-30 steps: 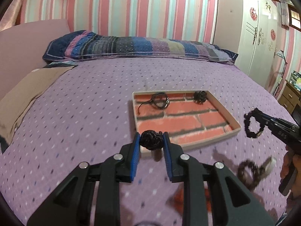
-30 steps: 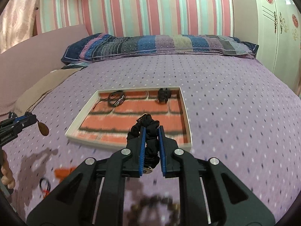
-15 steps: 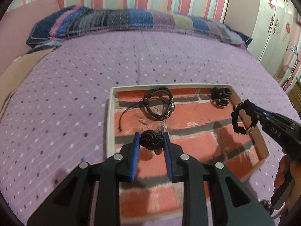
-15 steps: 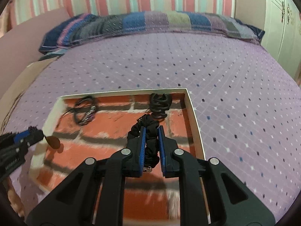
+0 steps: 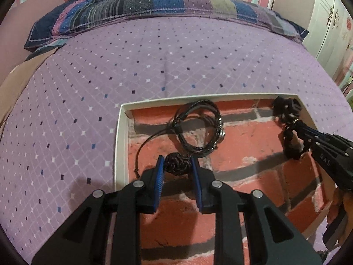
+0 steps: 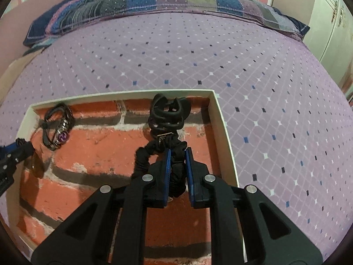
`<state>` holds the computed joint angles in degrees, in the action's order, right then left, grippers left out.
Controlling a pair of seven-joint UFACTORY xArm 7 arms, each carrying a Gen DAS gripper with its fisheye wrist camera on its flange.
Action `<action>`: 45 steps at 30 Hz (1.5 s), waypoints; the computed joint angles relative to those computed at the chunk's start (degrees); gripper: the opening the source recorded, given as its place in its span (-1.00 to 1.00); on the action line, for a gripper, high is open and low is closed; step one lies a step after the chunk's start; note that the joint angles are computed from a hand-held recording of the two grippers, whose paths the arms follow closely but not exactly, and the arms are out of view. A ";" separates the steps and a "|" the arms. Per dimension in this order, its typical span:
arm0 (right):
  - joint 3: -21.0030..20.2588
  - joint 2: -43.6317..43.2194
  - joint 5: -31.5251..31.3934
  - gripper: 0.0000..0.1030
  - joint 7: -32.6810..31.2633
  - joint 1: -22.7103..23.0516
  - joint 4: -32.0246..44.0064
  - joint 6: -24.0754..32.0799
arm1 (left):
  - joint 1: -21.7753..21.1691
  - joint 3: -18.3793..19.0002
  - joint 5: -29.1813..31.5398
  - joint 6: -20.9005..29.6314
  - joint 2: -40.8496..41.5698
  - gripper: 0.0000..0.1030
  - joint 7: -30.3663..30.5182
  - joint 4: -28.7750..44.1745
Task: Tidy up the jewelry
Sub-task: 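Carry the black scrunchie with right tool while left tool carries charm to tray, then open right tool releasing scrunchie while left tool releases charm in tray, then withdraw both tools from the tray toward the remaining jewelry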
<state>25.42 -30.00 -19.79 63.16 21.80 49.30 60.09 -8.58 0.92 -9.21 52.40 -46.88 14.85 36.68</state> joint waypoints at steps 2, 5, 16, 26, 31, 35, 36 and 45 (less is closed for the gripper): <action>0.00 0.95 0.21 -0.72 -0.49 0.18 0.20 0.15 | 0.51 -0.62 0.84 -0.47 0.22 -0.51 -0.27 -0.46; -0.47 1.98 0.79 -0.69 -1.21 0.53 0.77 0.99 | 1.47 -1.71 2.63 -1.34 0.03 -0.48 -1.06 -1.26; -1.38 -2.57 1.44 0.32 -4.18 1.88 1.51 3.04 | 0.96 -0.35 2.96 1.31 -4.72 0.42 -1.00 0.32; 1.36 -16.61 5.16 0.91 -7.52 0.21 2.84 11.75 | 3.34 3.12 4.07 9.13 -15.52 0.81 1.30 4.32; 5.49 -22.18 7.17 0.91 -9.63 -1.12 5.60 19.83 | 5.28 5.79 5.15 14.34 -23.63 0.82 4.06 4.83; 9.97 -27.36 8.23 0.91 -10.37 -2.43 8.05 25.01 | 6.96 8.41 5.60 19.05 -30.76 0.82 5.85 5.15; 11.02 -28.75 8.62 0.91 -10.66 -2.69 8.67 26.10 | 7.53 8.93 6.06 20.00 -32.82 0.82 6.42 5.03; 17.31 -39.78 14.67 0.91 -13.43 -6.97 12.88 33.90 | 10.28 13.71 8.66 31.63 -43.87 0.83 9.09 6.22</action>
